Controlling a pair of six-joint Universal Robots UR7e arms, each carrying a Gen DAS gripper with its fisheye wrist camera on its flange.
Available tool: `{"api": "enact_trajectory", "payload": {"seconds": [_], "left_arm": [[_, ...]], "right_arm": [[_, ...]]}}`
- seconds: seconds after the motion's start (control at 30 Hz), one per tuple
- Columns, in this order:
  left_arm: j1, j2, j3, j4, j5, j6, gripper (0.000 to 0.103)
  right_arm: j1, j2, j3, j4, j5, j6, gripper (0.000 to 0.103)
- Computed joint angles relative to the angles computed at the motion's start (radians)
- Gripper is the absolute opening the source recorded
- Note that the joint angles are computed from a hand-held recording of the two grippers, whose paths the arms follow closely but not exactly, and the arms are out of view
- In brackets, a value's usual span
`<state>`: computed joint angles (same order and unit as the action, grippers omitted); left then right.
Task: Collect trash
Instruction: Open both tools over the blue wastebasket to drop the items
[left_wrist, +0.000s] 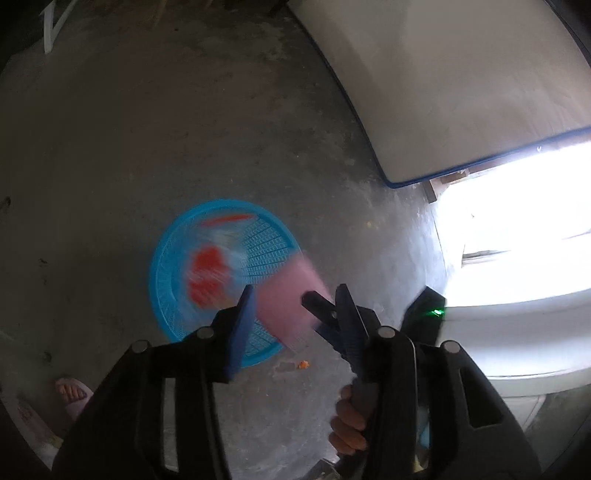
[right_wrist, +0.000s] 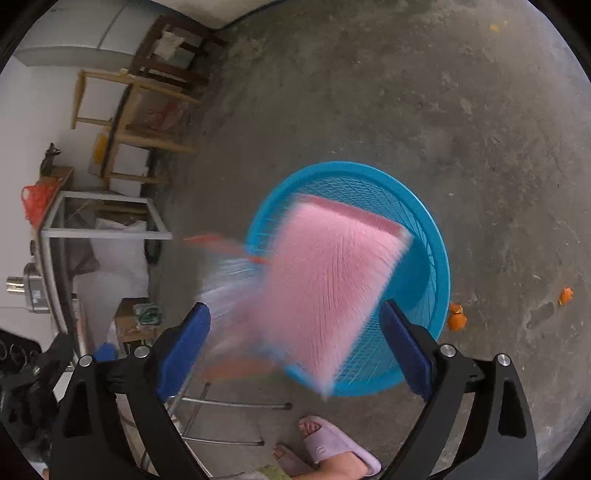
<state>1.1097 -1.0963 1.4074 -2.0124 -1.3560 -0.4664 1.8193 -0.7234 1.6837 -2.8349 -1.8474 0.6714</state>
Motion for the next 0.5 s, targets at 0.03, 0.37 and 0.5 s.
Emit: {"api": "enact_trajectory", "payload": {"seconds": [0.03,0.37,0.5], "left_arm": [[-0.008,-0.033,0.031,0.008,-0.005,-0.017,0.046],[-0.053,-0.094,0.066,0.006,0.028,0.047,0.048],[-0.133,-0.192,0.124,0.003,0.049,0.084,0.052]], "right_arm": [[-0.006,0.007,-0.005,0.006,-0.002,-0.002,0.090],[0.036,-0.040,0.068,-0.084,-0.095,-0.044,0.090],[0.095,-0.112,0.153,-0.150,-0.145,-0.071,0.090]]}}
